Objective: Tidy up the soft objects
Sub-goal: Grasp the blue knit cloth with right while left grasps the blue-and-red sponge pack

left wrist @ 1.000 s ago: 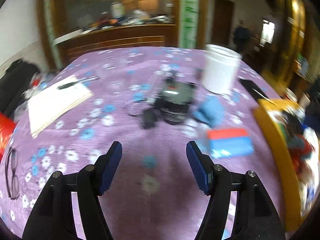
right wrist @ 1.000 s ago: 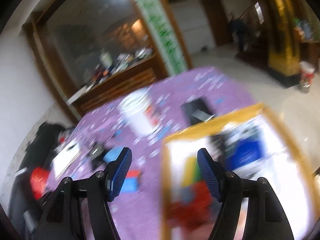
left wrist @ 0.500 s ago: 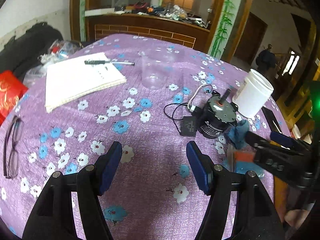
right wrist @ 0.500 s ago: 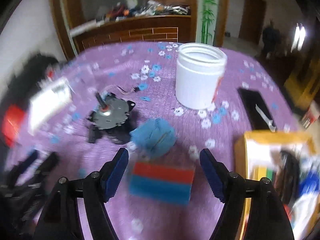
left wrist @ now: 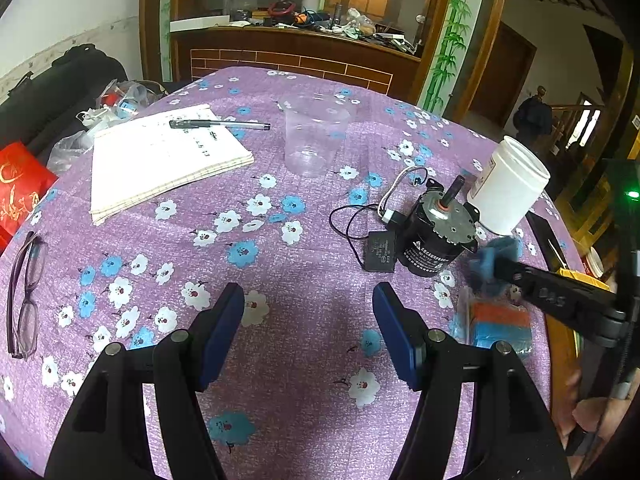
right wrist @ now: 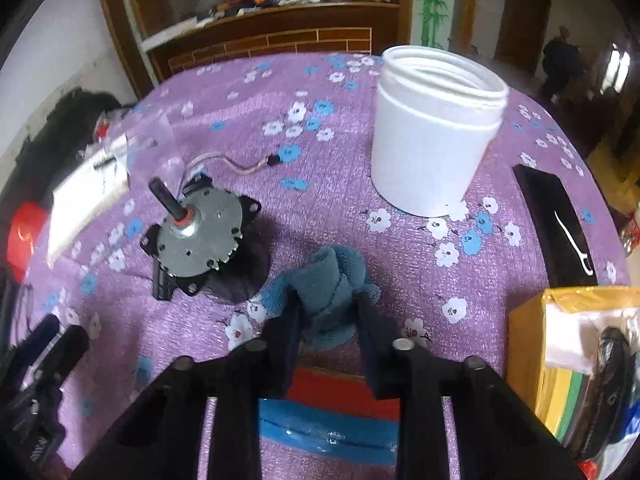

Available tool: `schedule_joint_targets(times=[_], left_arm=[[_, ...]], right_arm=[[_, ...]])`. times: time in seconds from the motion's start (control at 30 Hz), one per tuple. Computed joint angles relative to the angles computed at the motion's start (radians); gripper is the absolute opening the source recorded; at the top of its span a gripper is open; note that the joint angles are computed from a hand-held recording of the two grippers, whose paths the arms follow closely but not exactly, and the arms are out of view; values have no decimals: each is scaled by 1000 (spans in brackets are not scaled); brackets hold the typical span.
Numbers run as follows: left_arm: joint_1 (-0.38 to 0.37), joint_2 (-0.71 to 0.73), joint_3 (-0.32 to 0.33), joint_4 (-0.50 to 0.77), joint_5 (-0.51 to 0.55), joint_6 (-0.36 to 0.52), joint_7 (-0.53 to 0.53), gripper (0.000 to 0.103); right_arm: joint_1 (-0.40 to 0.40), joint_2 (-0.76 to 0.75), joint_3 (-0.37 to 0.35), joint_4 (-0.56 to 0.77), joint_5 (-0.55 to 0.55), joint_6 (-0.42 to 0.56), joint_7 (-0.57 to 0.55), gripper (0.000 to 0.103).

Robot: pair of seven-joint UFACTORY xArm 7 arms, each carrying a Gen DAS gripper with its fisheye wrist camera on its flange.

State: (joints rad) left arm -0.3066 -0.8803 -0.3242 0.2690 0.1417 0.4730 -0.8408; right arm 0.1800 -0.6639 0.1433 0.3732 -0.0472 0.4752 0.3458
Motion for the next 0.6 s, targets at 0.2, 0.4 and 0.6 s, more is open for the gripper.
schedule_joint_targets(times=[0.2,0.4,0.6], left_arm=[[1,-4,-10,3,11,3,-2,66],[4,-18,-5,-2,14,3,-4,66],[-24,-19,25,-5,-8,6,22,66]], right_arm=[[-72,-137,62,-38,-57,41,66,22],[-38,-184,29,-84,-57,120,93,21],[230,-516,-203,-229,289,212,-16,20]])
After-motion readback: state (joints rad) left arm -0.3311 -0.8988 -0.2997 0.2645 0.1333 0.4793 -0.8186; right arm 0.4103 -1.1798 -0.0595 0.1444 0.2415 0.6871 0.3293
